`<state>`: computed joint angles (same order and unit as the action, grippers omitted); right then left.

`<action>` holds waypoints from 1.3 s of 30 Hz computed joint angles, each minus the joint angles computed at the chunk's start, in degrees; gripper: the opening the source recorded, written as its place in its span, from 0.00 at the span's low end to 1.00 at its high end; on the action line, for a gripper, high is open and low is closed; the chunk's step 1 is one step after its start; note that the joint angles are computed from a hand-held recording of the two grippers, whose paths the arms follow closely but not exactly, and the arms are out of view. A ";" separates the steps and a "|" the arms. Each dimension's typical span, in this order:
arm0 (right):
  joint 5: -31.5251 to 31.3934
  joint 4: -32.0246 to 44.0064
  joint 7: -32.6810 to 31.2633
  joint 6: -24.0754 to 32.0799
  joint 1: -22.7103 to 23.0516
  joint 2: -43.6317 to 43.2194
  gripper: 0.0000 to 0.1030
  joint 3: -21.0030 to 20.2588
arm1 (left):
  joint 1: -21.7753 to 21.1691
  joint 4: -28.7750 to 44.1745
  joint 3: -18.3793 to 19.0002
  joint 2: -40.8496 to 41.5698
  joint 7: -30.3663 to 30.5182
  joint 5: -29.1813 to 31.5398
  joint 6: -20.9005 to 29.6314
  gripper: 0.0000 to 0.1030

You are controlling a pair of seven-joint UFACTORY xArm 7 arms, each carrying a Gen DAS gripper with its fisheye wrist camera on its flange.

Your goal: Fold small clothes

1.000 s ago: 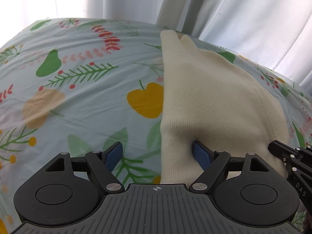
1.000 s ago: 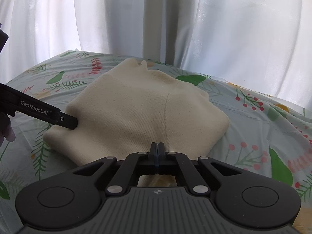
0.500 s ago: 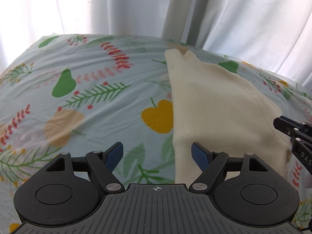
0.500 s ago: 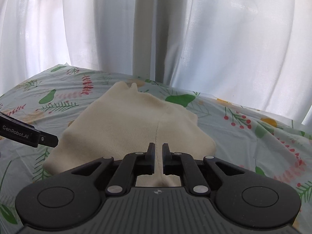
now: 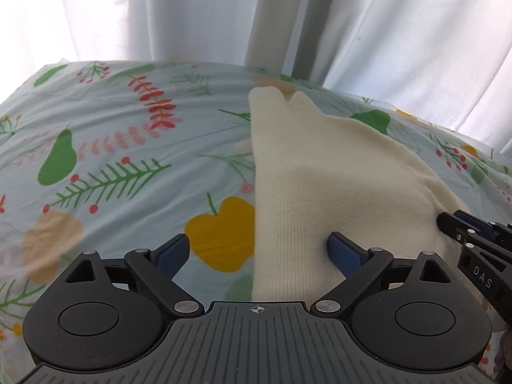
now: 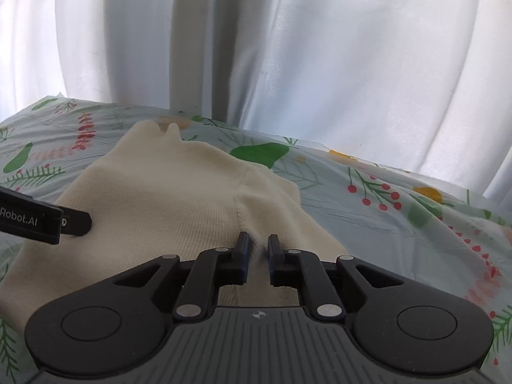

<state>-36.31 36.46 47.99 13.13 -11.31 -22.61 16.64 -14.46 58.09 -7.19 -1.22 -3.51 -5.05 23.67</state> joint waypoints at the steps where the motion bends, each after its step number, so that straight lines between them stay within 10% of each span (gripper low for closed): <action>1: 3.09 -0.68 -1.65 1.35 2.57 -1.52 0.22 -2.16 | 0.20 -0.65 0.43 -1.56 2.18 -2.67 1.52 0.93; 3: 11.12 -3.11 -6.53 4.78 9.06 -6.03 0.28 -7.15 | 0.46 -3.62 1.26 -5.49 5.36 -5.03 2.16 0.92; 7: 27.44 -11.09 -14.69 13.50 21.96 -20.52 0.87 -15.15 | 0.94 -12.18 2.55 -16.55 8.15 -3.83 5.19 0.92; 8: 29.57 -12.27 -15.24 17.07 23.39 -23.75 0.89 -14.88 | 1.18 -13.89 2.49 -19.03 7.97 -3.13 7.06 0.92; 14: 38.27 -9.78 -9.09 39.32 23.82 -28.66 0.96 -8.40 | 0.42 -19.53 1.88 -27.92 8.48 -1.12 18.64 0.92; 39: 29.66 6.03 -6.87 48.34 20.50 -14.99 0.96 -4.03 | -0.84 -12.52 -0.42 -23.42 5.20 2.25 21.49 0.92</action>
